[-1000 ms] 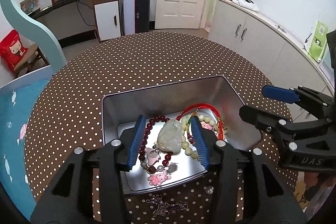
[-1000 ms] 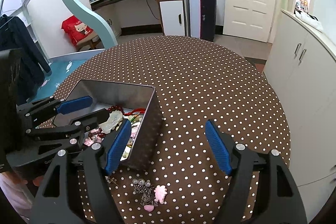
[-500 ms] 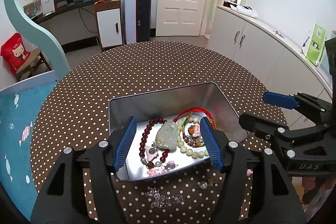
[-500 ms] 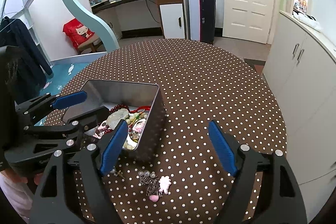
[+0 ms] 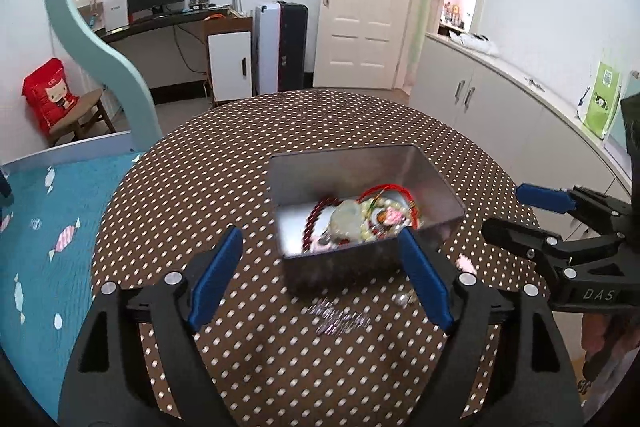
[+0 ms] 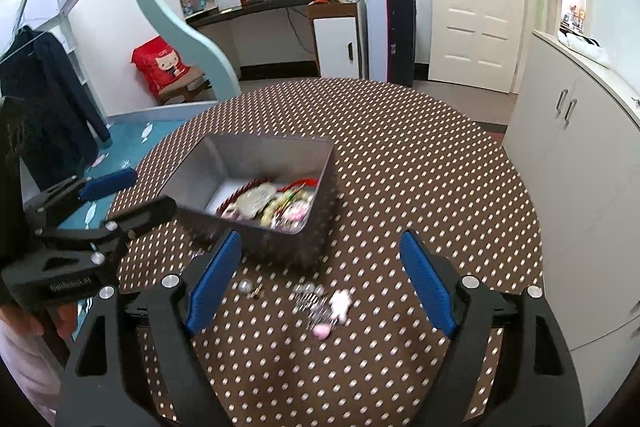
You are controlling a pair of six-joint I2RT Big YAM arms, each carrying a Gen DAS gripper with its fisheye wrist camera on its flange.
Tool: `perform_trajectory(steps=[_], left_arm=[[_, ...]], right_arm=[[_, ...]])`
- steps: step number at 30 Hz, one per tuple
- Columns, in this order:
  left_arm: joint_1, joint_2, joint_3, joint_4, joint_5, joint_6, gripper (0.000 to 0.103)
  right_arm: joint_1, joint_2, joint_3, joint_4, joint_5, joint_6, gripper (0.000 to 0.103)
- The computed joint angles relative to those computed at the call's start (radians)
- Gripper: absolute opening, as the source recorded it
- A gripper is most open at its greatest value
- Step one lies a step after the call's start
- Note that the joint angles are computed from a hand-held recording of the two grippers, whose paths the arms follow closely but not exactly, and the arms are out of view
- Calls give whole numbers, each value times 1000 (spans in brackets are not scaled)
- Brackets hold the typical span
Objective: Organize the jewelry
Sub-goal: 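Return to the pile and grasp a silver pearl charm with the right tool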
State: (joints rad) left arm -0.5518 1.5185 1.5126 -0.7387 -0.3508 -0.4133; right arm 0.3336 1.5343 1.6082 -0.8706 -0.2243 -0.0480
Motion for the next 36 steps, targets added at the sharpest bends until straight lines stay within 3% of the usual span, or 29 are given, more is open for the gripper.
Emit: perform_trajectory(steps=[4, 11, 22, 33, 36], left_arm=[[0, -66, -95, 27, -14, -29, 87], [-8, -137, -210, 57, -15, -68, 92], [12, -133, -246, 57, 42, -113, 92], [15, -106, -237, 92, 112, -68, 92], [9, -95, -229, 89, 117, -60, 92]], right_arm=[[20, -9, -30, -11, -25, -18, 73], [65, 9, -50, -41, -69, -61, 54], [97, 79, -5, -74, -31, -90, 28], [81, 86, -14, -50, -35, -102, 0], [79, 80, -14, -63, -37, -117, 0]])
